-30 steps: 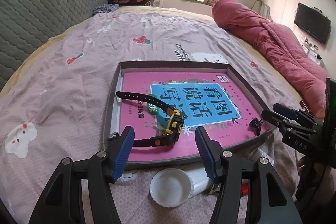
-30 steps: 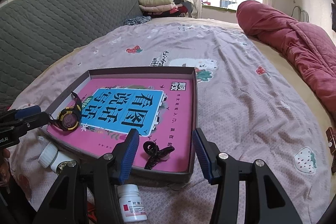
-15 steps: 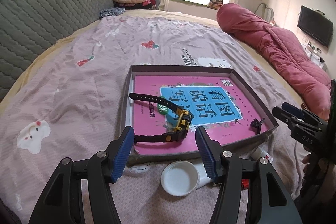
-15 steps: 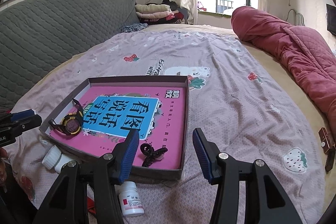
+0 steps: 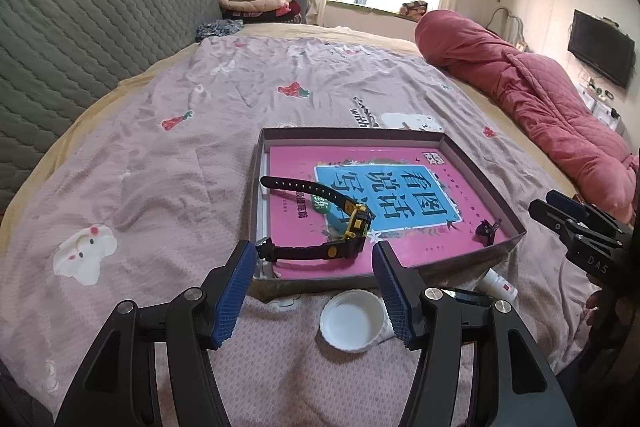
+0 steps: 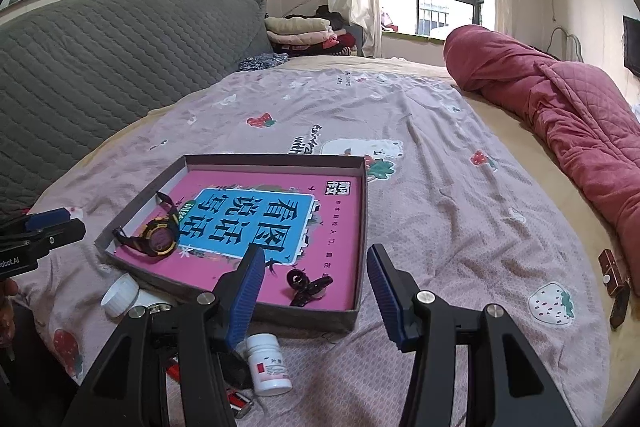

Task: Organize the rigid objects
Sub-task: 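Withdraw both tools from the tray toward the items beside it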

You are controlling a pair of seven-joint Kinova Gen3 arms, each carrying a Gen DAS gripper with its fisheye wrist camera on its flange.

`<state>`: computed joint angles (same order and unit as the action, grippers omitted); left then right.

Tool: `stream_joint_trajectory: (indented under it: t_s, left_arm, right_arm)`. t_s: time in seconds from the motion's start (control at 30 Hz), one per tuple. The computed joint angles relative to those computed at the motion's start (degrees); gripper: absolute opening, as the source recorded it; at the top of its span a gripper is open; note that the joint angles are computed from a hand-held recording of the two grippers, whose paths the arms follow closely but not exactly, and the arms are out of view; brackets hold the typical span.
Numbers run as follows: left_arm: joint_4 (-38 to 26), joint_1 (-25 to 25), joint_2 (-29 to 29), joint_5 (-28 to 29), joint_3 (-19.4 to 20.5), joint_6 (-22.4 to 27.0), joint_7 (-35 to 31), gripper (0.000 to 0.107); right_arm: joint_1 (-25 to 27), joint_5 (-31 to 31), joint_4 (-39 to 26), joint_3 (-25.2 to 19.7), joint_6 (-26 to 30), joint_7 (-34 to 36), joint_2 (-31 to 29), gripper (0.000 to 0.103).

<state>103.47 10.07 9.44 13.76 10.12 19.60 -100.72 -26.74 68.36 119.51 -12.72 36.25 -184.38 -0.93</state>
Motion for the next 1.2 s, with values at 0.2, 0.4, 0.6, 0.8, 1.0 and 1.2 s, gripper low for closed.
stream_joint_trajectory:
  t_s: [0.2,0.4,0.6,0.8,1.0,1.2]
  left_arm:
    - [0.93,-0.41,-1.21,0.85,0.09,0.14,-1.2,0.063]
    - [1.48,0.13,-2.03,0.74,-0.23,0.65,-1.63,0.063]
    - [2.13,0.24,-3.0,1.58,-0.22,0.93,-3.04,0.063]
    - [2.77,1.14,-3.85,0.94,-0.47,1.33,-3.03,0.063]
    - [2.82,1.55,-3.87,0.73,-0.57,2.42,-3.5,0.063]
    - [2.49,1.72,-3.2,0.51,-0.68,3.75,-3.25,0.063]
  right_arm:
    - [-0.85,-0.27,-0.07,-0.84,1.33,0.41,-0.53,0.053]
    - [-1.52,-1.22,0.03,-1.8,2.47,1.6,-1.31,0.053]
    - [-2.55,-1.25,0.09,-2.99,3.46,2.26,-1.78,0.053]
    - [-4.12,-1.7,-0.27,-3.89,3.81,3.68,-1.32,0.053]
    - [-5.56,-2.41,-0.82,-4.14,2.94,6.06,-0.67,0.053]
    - [-6.8,-2.72,-1.45,-4.03,1.94,8.86,0.26,0.053]
